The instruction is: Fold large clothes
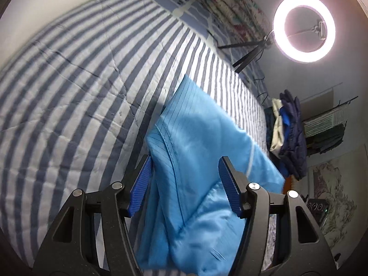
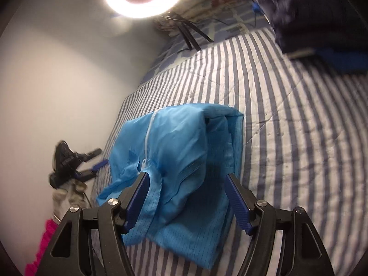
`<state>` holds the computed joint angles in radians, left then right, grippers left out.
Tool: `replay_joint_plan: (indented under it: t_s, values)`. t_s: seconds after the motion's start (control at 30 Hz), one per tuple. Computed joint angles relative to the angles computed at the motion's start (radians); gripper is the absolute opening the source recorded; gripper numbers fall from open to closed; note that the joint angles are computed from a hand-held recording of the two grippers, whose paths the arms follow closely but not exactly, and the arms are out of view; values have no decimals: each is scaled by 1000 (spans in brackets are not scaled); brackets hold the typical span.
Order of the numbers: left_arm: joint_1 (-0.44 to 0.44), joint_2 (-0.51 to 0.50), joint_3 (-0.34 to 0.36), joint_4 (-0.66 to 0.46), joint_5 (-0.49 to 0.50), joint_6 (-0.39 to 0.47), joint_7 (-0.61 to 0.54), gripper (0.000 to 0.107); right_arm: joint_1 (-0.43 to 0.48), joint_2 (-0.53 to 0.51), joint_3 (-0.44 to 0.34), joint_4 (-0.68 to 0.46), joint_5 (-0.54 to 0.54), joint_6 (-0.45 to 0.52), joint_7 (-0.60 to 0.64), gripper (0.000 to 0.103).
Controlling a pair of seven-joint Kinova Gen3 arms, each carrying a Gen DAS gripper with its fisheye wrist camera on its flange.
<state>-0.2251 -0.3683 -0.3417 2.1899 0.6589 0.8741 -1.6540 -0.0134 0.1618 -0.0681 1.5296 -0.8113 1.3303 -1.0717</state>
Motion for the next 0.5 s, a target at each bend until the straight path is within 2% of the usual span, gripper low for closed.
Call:
replay_joint_plan:
  t_s: [0.07,0.13,0.2,0.23,0.27,0.33,0.43,0.5]
  values:
    - [14,29,12,-3,1,-13,-24,38,4,23,-3,24,-29,-14,13,70]
    - [17,39,26,1,5,-33,-35,4,5,38,-11,40,-47,-27,35,66]
    - [13,32,43,12,8,-57,-30,3,4,61,-22,41,-59,-27,59,48]
    - [11,25,57,13,-2,-66,-16,1,6,70,-26,33,-63,-10,62,28]
    - [14,19,66,12,-9,-70,-4,1,2,77,-31,29,-62,-6,65,14]
    - [24,-7,72,12,-19,-67,16,0,-14,68,-35,25,-34,-27,59,2]
    - [49,-52,69,14,-25,-44,50,0,-6,61,-34,17,-39,-17,70,0]
    - [66,-96,64,28,-42,-29,58,0,25,56,-25,26,-75,22,87,0]
